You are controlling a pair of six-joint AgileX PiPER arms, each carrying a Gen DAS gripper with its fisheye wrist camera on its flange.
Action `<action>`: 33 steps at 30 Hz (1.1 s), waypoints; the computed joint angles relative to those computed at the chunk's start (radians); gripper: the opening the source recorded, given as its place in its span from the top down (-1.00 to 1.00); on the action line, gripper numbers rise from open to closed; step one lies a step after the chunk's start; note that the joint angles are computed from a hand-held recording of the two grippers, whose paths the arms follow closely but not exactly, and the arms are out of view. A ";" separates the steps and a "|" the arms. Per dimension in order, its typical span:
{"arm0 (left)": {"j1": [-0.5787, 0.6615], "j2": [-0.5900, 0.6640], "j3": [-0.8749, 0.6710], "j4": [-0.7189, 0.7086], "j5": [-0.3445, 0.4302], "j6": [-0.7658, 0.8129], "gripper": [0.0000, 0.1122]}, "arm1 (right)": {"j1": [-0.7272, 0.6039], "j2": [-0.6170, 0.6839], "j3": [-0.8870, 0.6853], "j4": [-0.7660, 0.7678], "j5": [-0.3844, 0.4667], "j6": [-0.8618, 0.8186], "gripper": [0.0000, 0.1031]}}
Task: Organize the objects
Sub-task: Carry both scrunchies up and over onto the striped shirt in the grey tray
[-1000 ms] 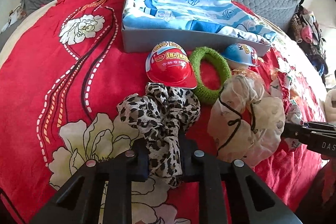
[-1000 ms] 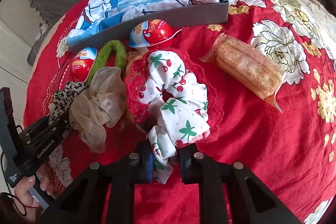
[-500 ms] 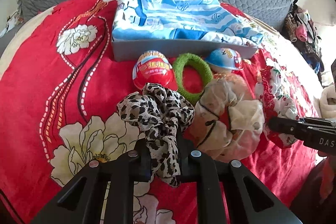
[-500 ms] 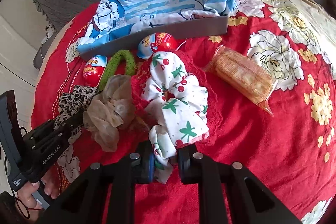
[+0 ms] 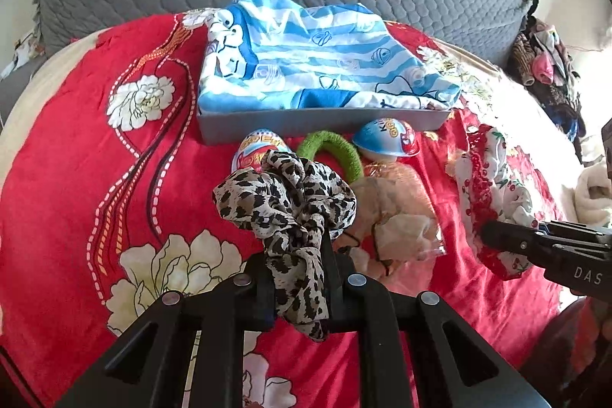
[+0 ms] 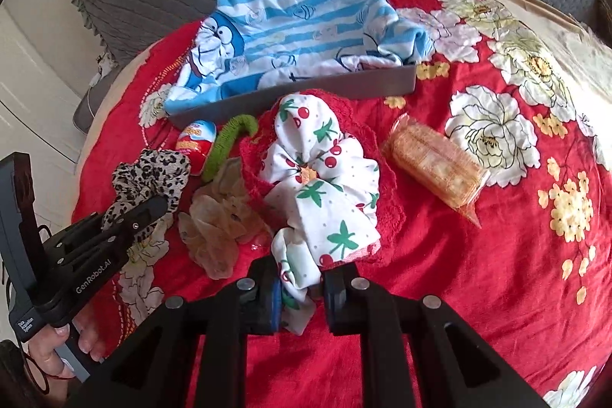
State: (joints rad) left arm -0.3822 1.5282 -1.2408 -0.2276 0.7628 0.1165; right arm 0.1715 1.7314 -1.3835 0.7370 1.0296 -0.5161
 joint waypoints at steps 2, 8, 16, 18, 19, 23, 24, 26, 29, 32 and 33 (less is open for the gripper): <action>-0.005 -0.001 -0.016 -0.005 0.009 -0.001 0.71 | -0.004 -0.007 -0.001 0.003 0.002 -0.009 0.68; -0.025 0.010 -0.082 0.015 0.035 -0.028 0.71 | -0.011 -0.027 -0.024 0.012 0.012 -0.017 0.68; -0.051 0.049 -0.188 0.062 0.066 -0.064 0.71 | -0.008 -0.008 -0.120 0.020 0.047 0.018 0.68; -0.061 0.066 -0.225 0.081 0.079 -0.075 0.71 | -0.006 0.002 -0.147 0.024 0.053 0.028 0.68; -0.065 0.075 -0.242 0.089 0.082 -0.081 0.71 | -0.005 0.006 -0.157 0.023 0.055 0.034 0.68; -0.077 0.112 -0.301 0.113 0.098 -0.104 0.71 | 0.006 0.032 -0.211 0.013 0.058 0.054 0.68; -0.079 0.122 -0.312 0.117 0.099 -0.109 0.71 | 0.007 0.040 -0.226 0.017 0.059 0.057 0.68; -0.080 0.142 -0.341 0.118 0.106 -0.112 0.71 | 0.012 0.058 -0.261 0.015 0.061 0.067 0.68; -0.078 0.174 -0.391 0.123 0.117 -0.124 0.71 | 0.021 0.090 -0.318 0.000 0.056 0.088 0.68; -0.070 0.206 -0.438 0.123 0.126 -0.136 0.71 | 0.026 0.124 -0.371 -0.009 0.055 0.106 0.68; -0.069 0.219 -0.456 0.125 0.135 -0.141 0.71 | 0.030 0.137 -0.395 -0.019 0.056 0.115 0.68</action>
State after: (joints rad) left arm -0.4514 1.7468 -1.6969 -0.1024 0.8974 -0.0249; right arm 0.2012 1.8684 -1.7780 0.7182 1.0856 -0.4012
